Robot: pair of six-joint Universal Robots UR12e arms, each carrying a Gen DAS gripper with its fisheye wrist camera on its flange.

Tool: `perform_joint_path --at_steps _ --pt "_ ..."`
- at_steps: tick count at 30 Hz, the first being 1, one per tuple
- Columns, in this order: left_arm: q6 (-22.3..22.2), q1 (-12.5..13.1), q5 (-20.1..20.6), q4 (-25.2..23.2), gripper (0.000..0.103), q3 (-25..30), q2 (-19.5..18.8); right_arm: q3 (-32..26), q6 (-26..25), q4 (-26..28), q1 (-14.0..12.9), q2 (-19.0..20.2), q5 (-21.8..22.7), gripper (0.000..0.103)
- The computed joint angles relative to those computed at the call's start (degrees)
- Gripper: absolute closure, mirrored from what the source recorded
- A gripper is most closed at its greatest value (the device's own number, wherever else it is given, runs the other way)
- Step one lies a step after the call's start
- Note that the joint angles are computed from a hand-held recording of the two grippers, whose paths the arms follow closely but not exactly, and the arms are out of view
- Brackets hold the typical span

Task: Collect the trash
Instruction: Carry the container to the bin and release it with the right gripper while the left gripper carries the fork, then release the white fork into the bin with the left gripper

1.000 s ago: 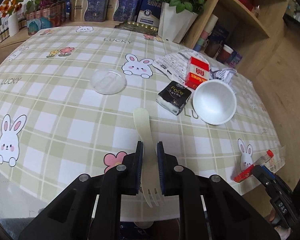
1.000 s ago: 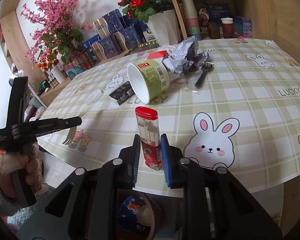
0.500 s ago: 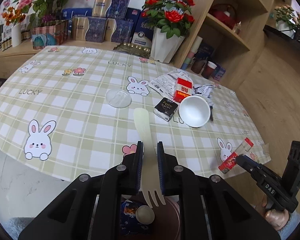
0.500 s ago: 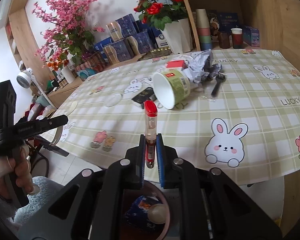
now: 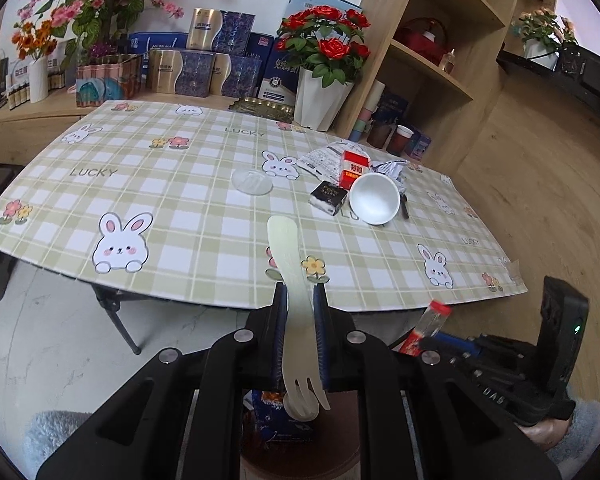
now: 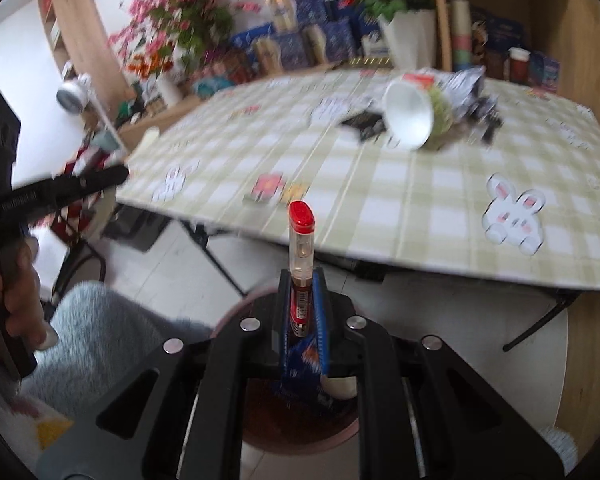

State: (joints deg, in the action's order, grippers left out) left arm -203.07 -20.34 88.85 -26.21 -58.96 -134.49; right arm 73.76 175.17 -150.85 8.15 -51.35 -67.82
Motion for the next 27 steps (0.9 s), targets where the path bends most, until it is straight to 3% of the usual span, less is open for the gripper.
perform_joint_path --at_steps 13,19,21,25,27 --pt "-2.7 1.3 -0.1 2.6 0.09 -4.5 1.4 -6.8 -5.6 17.1 2.4 4.7 -1.3 0.089" --pt "-4.1 1.8 -0.7 2.4 0.09 -4.8 1.3 -9.2 -7.5 21.3 3.1 5.9 -0.6 0.087" --pt "-4.2 1.8 -0.7 2.1 0.09 -4.7 1.2 -9.2 -7.7 19.5 3.4 5.9 -1.0 0.067" --pt "-3.9 1.7 -0.8 1.5 0.09 -4.2 0.9 -8.8 -6.6 14.3 3.4 5.3 -2.6 0.053" --pt "-3.7 1.6 -0.9 1.2 0.09 -4.0 0.9 -7.7 -3.7 9.7 3.0 4.5 -3.2 0.042"
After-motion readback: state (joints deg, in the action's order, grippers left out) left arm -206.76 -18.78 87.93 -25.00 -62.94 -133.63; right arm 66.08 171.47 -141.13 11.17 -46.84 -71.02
